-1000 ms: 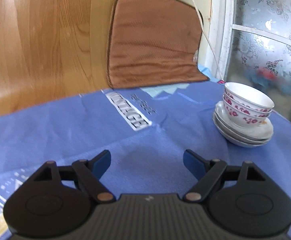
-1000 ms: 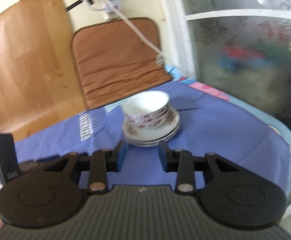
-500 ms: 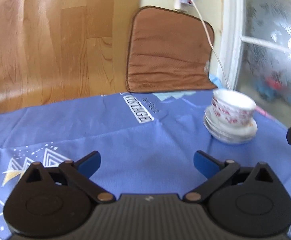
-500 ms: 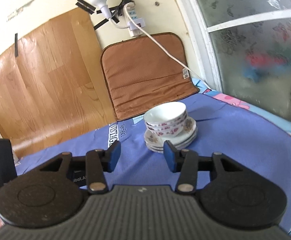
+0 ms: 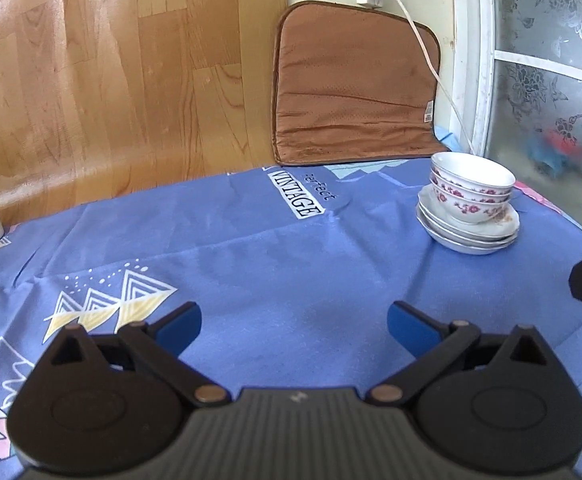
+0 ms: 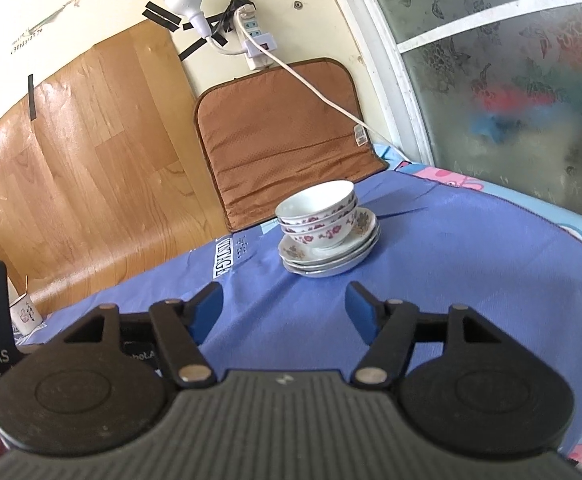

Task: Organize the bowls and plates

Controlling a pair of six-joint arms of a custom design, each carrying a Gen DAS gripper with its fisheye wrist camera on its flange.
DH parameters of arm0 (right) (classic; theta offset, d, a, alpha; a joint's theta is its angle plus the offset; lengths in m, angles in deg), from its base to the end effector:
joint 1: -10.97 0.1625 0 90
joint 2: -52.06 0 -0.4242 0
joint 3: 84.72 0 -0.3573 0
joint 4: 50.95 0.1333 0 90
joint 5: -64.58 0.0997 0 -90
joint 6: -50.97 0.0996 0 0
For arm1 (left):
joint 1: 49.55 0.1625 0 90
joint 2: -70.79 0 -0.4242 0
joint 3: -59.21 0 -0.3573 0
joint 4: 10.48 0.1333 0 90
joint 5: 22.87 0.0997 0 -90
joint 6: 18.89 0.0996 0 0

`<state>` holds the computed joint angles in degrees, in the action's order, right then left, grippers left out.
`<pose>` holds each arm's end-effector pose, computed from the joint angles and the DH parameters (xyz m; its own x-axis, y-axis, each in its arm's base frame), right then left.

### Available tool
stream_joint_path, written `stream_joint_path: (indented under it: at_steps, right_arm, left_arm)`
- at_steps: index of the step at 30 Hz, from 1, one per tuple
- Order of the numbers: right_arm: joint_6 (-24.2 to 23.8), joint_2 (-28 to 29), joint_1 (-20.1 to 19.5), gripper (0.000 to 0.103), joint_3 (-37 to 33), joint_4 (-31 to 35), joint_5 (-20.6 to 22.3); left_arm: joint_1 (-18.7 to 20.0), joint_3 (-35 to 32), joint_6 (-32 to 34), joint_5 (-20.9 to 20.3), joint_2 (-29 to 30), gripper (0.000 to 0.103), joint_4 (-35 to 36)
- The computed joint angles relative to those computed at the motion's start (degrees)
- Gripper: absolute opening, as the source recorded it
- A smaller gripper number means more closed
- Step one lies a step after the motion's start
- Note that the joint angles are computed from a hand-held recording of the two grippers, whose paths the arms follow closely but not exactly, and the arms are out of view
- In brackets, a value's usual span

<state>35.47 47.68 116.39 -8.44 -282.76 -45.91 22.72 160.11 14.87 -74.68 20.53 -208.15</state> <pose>0.2693 -0.6061 -0.0831 -0.9300 -0.0231 0.3668 -0.3527 0.3372 -0.8729 -0.0025 -0.6477 0.2535 -0.6616 0.0763 -0.7459 0.6416 0.5725 -0.5105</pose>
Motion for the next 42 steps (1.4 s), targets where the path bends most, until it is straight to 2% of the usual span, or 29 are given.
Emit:
stream_joint_path:
  at_steps: [9,17,23,29,35,42]
  right_arm:
    - [-0.6,0.5,0.2,0.07,-0.1,-1.0,0.8]
    - [-0.3,0.7,0.3,0.07,-0.7,0.8,0.9]
    - [0.0,1.0,0.3,0.071,-1.3,1.2,0.7]
    - [0.3,1.0,0.2,0.071,-1.5,2.1,0.8]
    - [0.3,1.4,0.3,0.071,-2.2,2.0,0.7]
    - [0.0,1.8,0.3,0.071,-3.3,1.6,0.2]
  left_arm:
    - [-0.6,0.7,2.6,2.7,0.3,0.103,-3.6]
    - [0.1,1.8,2.7,1.5,-1.0,0.103,-2.5]
    - [0.1,1.7,2.3,3.1,-1.1,0.103,-0.6]
    - [-0.3,1.8,3.5,5.3,-0.6,0.103,-1.7]
    - [0.0,1.3,0.6,5.6,-1.3,0.103,2.8]
    - [0.2,-0.1,-0.8,5.9,-0.8,0.103,4.4]
